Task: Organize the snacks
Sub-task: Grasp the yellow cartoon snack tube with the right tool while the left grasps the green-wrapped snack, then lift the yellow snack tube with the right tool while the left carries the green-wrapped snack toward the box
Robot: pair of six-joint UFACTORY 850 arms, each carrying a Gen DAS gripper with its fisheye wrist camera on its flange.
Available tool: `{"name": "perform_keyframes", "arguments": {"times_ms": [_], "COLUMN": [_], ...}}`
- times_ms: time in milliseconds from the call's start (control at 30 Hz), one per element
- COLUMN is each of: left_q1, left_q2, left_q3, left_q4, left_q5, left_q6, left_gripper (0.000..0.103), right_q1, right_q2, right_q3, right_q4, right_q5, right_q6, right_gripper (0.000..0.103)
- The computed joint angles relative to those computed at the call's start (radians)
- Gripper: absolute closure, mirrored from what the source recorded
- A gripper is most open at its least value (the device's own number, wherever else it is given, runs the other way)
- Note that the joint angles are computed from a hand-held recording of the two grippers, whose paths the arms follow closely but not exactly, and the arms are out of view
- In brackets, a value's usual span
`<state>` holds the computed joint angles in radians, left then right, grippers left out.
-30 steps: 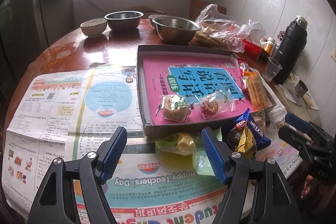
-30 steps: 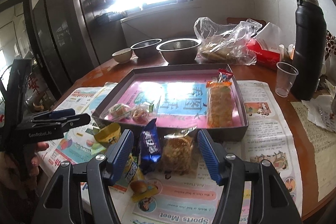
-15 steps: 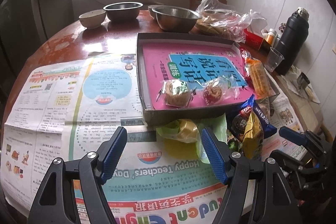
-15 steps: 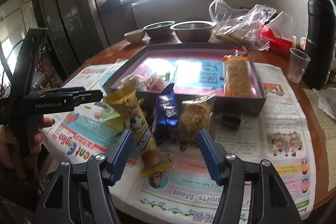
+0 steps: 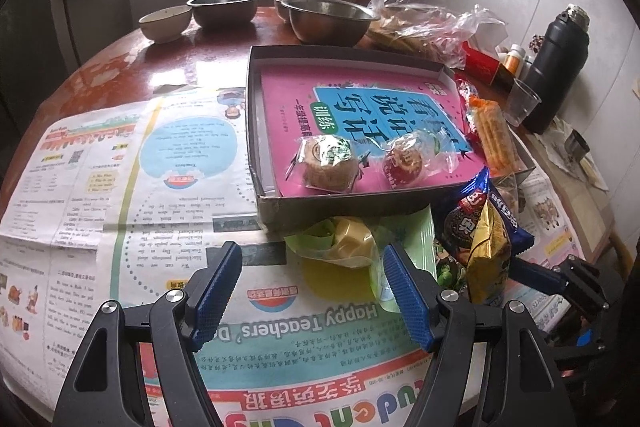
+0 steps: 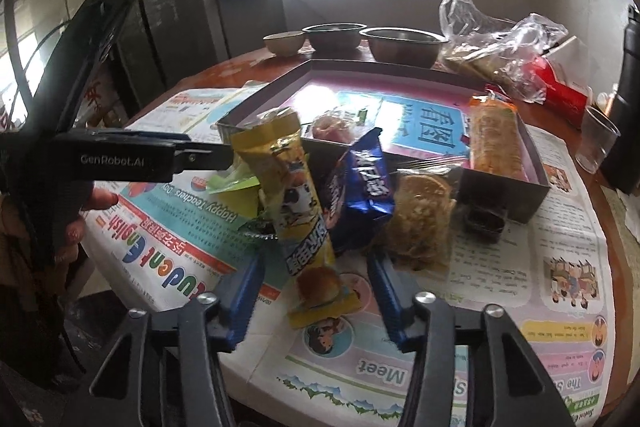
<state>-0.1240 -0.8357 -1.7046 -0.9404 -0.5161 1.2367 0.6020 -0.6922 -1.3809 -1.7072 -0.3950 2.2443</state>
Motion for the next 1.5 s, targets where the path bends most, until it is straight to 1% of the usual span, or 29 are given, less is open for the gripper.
{"name": "perform_keyframes", "arguments": {"times_ms": [67, 133, 200, 300, 367, 400, 433, 533, 700, 800, 900, 933, 1000, 1033, 1133, 1333, 1433, 1500], "left_q1": [-0.002, -0.004, -0.006, -0.010, -0.012, -0.014, -0.014, -0.018, -0.020, -0.024, -0.028, -0.026, -0.027, -0.028, -0.021, -0.009, -0.003, 0.000], "left_q2": [-0.006, -0.015, -0.023, -0.039, -0.047, -0.052, -0.056, -0.073, -0.096, -0.091, -0.081, -0.083, -0.079, -0.077, -0.077, -0.054, -0.040, -0.029], "left_q3": [-0.006, -0.017, -0.026, -0.044, -0.054, -0.060, -0.066, -0.087, -0.115, -0.106, -0.089, -0.091, -0.084, -0.080, -0.079, -0.056, -0.043, -0.033], "left_q4": [0.002, 0.017, 0.027, 0.051, 0.057, 0.061, 0.065, 0.083, 0.068, 0.064, 0.059, 0.047, 0.039, 0.032, 0.010, -0.015, -0.041, -0.057], "left_q5": [-0.003, -0.005, -0.009, -0.012, -0.014, -0.015, -0.016, -0.023, -0.046, -0.034, -0.020, -0.035, -0.028, -0.028, -0.049, -0.053, -0.054, -0.056], "left_q6": [-0.004, -0.020, -0.031, -0.061, -0.071, -0.078, -0.084, -0.112, -0.113, -0.103, -0.084, -0.069, -0.054, -0.037, -0.023, -0.005, 0.019, 0.035], "left_gripper": [0.028, 0.028, 0.028, 0.028, 0.028, 0.028, 0.028, 0.028, 0.028, 0.031, 0.039, 0.054, 0.055, 0.057, 0.059, 0.060, 0.060, 0.060], "right_q1": [0.000, 0.000, -0.003, -0.003, -0.004, -0.007, -0.008, -0.013, -0.023, -0.024, -0.026, -0.027, -0.027, -0.028, -0.028, -0.027, -0.024, -0.022], "right_q2": [-0.010, -0.022, -0.029, -0.042, -0.051, -0.054, -0.055, -0.050, -0.039, -0.038, -0.038, -0.038, -0.036, -0.035, -0.031, -0.018, -0.008, -0.002], "right_q3": [-0.011, -0.024, -0.031, -0.046, -0.056, -0.057, -0.056, -0.042, -0.021, -0.018, -0.018, -0.018, -0.015, -0.013, -0.006, 0.010, 0.021, 0.024], "right_q4": [0.014, 0.037, 0.029, 0.029, 0.020, 0.000, -0.020, -0.121, -0.255, -0.269, -0.285, -0.289, -0.306, -0.312, -0.336, -0.416, -0.427, -0.405], "right_q5": [0.002, 0.003, 0.016, 0.020, 0.028, 0.037, 0.043, 0.062, 0.088, 0.089, 0.094, 0.095, 0.095, 0.095, 0.092, 0.082, 0.068, 0.064], "right_q6": [-0.028, -0.065, -0.074, -0.099, -0.097, -0.082, -0.063, 0.041, 0.202, 0.224, 0.244, 0.249, 0.269, 0.277, 0.305, 0.393, 0.407, 0.389], "right_gripper": [0.056, 0.059, 0.066, 0.069, 0.072, 0.076, 0.077, 0.077, 0.077, 0.077, 0.077, 0.077, 0.077, 0.077, 0.077, 0.077, 0.077, 0.077]}}
